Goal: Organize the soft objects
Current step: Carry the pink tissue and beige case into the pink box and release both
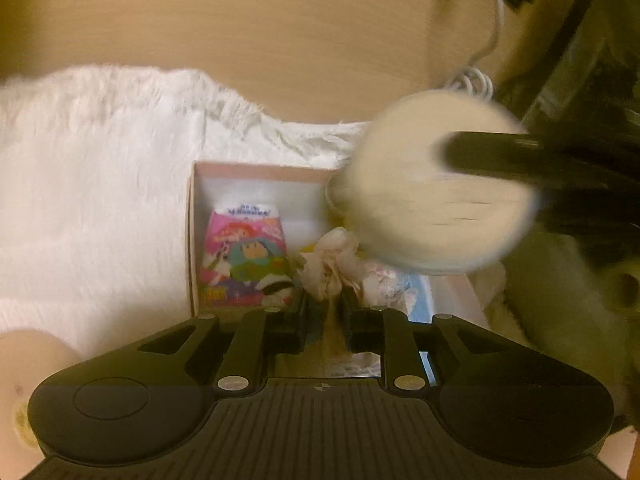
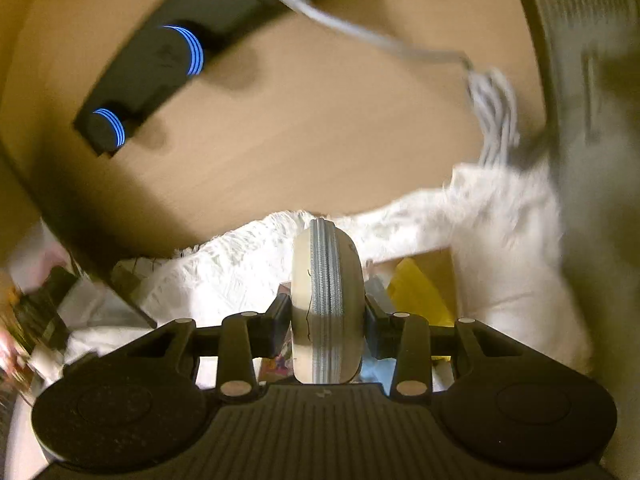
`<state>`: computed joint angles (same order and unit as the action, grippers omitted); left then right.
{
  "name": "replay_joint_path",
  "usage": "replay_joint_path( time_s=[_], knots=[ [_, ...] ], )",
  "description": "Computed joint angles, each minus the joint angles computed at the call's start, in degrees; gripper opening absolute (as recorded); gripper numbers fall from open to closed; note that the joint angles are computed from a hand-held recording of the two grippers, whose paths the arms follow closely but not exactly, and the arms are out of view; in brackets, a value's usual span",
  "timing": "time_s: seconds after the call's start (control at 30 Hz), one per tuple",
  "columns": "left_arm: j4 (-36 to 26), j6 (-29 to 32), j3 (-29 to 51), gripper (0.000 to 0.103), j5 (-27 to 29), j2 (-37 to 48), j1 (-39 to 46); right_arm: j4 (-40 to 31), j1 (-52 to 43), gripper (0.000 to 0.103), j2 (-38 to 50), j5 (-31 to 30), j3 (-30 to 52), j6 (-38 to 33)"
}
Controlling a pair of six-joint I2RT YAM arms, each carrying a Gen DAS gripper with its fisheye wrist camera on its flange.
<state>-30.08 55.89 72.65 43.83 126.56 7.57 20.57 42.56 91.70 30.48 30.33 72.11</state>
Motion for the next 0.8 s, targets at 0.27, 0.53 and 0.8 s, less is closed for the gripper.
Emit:
replay_joint_path(
  time_s=[0.27, 0.53, 0.8],
  knots=[
    [1.1, -0.3, 0.1, 0.021, -0.1, -0.4, -1.0, 24.4, -7.8, 0.039, 19.0, -9.4, -1.4, 3.5],
    [1.4, 4.4, -4.6, 0.021, -0.1, -7.4, 2.3, 23.9, -7.4, 0.041, 22.2, -8.4, 1.3, 2.5],
    [1.9, 7.7, -4.8, 0.022, -2.9, -4.9, 2.2, 1.0, -6.1, 0.047, 19.7, -6.4, 12.8, -1.5]
  ],
)
